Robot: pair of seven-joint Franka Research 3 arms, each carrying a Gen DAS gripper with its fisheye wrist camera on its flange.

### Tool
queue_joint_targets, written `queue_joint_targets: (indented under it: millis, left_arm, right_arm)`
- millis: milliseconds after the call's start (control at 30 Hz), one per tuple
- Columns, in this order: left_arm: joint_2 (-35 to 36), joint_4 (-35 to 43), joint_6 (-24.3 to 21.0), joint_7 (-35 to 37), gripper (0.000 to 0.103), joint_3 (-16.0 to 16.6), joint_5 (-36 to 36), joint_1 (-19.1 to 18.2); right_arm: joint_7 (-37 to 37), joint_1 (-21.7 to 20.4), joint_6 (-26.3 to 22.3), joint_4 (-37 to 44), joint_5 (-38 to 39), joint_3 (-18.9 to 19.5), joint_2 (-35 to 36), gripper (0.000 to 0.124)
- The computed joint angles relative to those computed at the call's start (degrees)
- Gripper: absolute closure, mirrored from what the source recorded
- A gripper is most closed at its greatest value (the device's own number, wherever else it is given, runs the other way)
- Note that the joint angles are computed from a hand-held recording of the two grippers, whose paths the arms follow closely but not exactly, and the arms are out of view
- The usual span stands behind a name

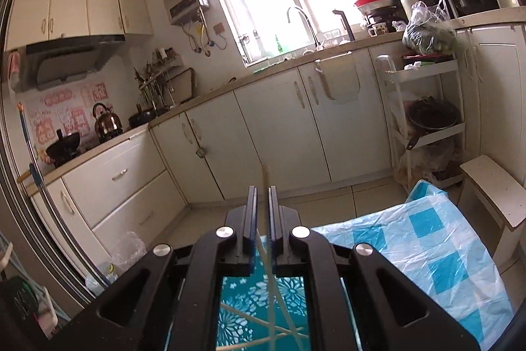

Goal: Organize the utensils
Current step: 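Raise the stick in the right tool over the basket and drop it in, then return to the stick bundle and grasp one stick with each tool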

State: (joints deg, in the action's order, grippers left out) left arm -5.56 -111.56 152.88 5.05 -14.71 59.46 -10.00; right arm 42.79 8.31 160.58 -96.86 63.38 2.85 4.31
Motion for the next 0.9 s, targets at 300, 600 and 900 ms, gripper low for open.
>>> queue_joint_targets:
  millis: [300, 600, 900]
  left_arm:
    - [-0.8, -1.3, -1.5, 3.6, 0.027, 0.1, -4.0, -0.5]
    - [-3.0, -5.2, -3.6, 9.4, 0.026, -1.2, -11.5, -2.2]
    - [-0.5, -4.6, -6.4, 21.8, 0.026, -1.6, -21.5, -4.8]
  right_arm:
    - [6.9, -1.0, -11.4, -22.6, -14.0, -3.8, -19.0, 0.099]
    - [21.2, -0.3, -20.8, -25.2, -29.8, -3.7, -14.4, 0.105]
    - [21.2, 0.5, -20.4, -24.5, -38.9, -3.1, -13.3, 0.110]
